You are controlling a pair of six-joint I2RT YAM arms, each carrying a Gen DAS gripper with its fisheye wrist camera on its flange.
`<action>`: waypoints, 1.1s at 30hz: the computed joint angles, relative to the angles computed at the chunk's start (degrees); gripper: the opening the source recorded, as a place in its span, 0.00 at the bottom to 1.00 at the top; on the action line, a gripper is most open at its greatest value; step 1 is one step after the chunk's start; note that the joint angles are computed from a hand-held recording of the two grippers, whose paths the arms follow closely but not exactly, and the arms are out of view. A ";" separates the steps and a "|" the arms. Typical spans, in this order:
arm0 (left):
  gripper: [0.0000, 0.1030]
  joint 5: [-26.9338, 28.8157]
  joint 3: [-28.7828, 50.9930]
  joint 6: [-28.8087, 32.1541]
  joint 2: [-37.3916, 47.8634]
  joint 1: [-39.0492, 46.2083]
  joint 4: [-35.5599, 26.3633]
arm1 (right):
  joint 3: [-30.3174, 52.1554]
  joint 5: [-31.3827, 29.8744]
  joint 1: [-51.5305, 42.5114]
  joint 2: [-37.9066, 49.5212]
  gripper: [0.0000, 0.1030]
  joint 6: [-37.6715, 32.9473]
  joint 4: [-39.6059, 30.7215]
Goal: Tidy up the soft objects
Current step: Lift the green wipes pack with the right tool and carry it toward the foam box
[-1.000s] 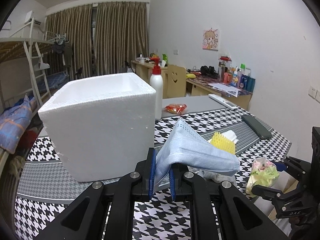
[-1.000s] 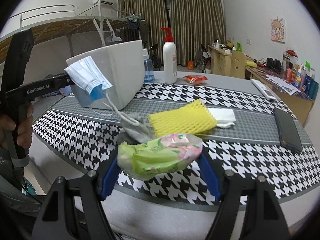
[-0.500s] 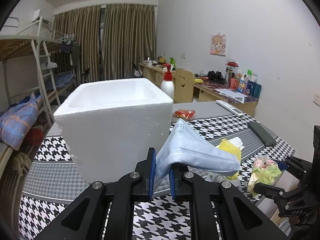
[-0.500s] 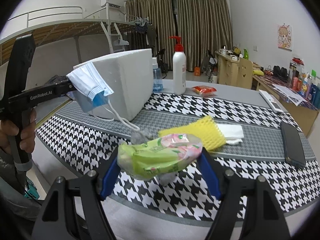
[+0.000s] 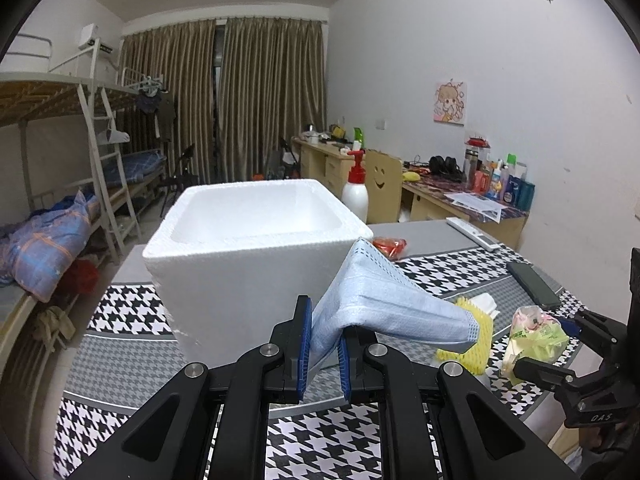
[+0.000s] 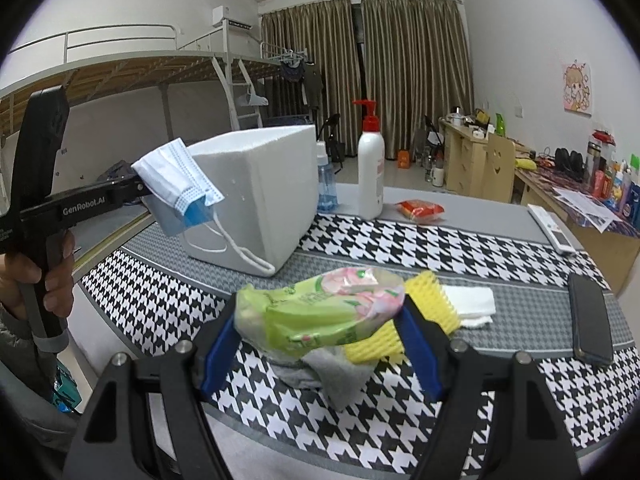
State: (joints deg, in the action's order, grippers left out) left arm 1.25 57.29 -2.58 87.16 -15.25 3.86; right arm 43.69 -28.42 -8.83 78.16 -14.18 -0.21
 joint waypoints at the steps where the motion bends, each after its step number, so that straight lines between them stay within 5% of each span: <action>1: 0.13 -0.14 -0.04 0.03 -0.20 0.02 -0.04 | 0.16 -0.20 0.01 -0.03 0.76 0.08 0.01; 33: 0.13 -3.54 -3.24 -0.59 -4.63 2.88 1.47 | 5.62 -0.90 5.17 1.93 0.76 3.85 1.24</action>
State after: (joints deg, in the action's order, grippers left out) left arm -2.29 54.05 -3.17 82.53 -12.38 5.34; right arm 49.32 -29.32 -3.67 80.09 -10.34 1.03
